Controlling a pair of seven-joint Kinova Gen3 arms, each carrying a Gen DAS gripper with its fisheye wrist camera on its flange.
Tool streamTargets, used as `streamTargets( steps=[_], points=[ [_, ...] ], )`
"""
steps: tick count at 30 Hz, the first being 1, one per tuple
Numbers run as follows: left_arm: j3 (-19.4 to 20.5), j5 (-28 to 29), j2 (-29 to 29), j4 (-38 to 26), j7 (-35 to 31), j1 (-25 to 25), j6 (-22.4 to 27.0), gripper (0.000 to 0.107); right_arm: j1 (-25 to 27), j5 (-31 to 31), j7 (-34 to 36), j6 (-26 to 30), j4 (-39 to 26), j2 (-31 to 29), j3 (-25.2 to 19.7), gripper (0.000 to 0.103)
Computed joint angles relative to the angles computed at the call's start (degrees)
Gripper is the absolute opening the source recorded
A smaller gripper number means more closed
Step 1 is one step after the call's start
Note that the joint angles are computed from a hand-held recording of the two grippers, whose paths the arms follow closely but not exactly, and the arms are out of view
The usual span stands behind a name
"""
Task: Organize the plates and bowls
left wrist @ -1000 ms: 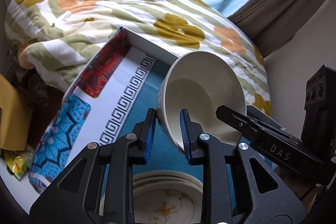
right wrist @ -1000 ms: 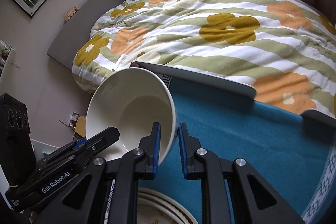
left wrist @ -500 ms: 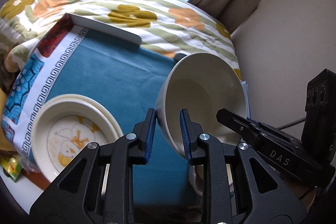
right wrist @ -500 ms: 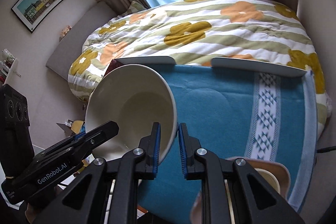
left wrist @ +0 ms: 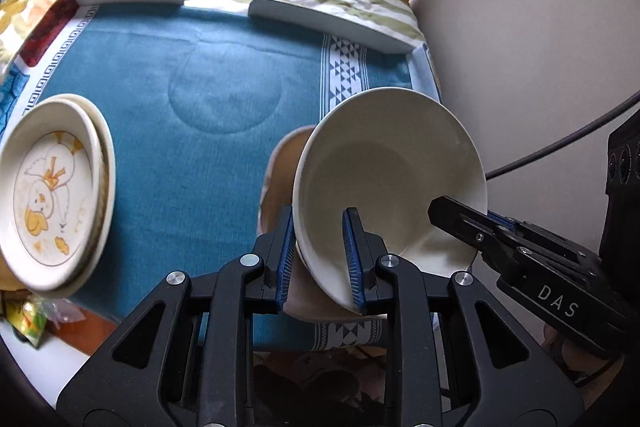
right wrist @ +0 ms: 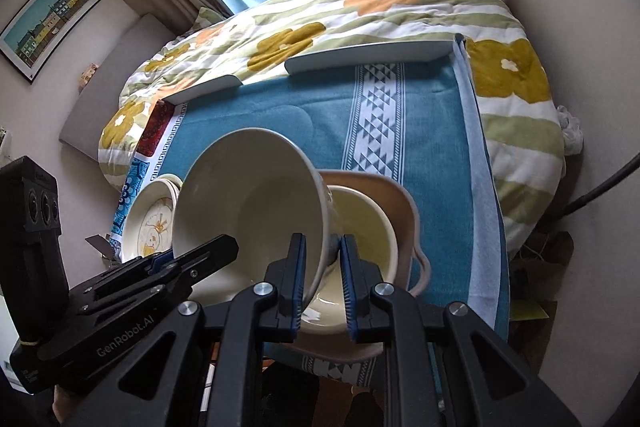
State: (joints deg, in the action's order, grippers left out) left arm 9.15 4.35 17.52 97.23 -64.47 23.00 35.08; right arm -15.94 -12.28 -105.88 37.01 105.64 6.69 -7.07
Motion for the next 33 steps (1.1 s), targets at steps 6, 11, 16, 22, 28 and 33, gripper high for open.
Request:
streamTargets(
  steps=[6,11,16,22,28,33],
  points=[
    [-1.54,-5.61,2.5,-2.98,2.76,3.93,3.6,0.021,1.76,-3.64,3.45,-1.85,2.85,0.45,0.05,0.016],
    [-2.26,-11.04,4.36,-6.51,4.05,6.92,7.76,0.021,1.06,-2.04,1.7,-2.3,3.5,0.68,0.32,0.016],
    [-2.34,-13.07,5.71,-8.73,3.75,8.0,10.32,0.021,0.2,0.38,-1.47,-1.47,3.27,0.76,0.54,0.016],
    [-2.9,-16.77,6.55,-9.46,3.46,9.96,11.53,0.021,-1.99,5.49,-7.17,-1.65,3.53,0.85,0.63,0.016],
    [-2.42,-16.0,6.38,-8.97,1.48,9.01,11.05,0.021,-2.98,8.32,-11.24,-0.37,2.99,1.04,0.61,0.016],
    [-2.3,-15.69,6.66,-9.07,0.24,8.64,11.19,0.021,-4.13,11.02,-14.83,0.48,2.41,1.16,0.62,0.016]
  ],
)
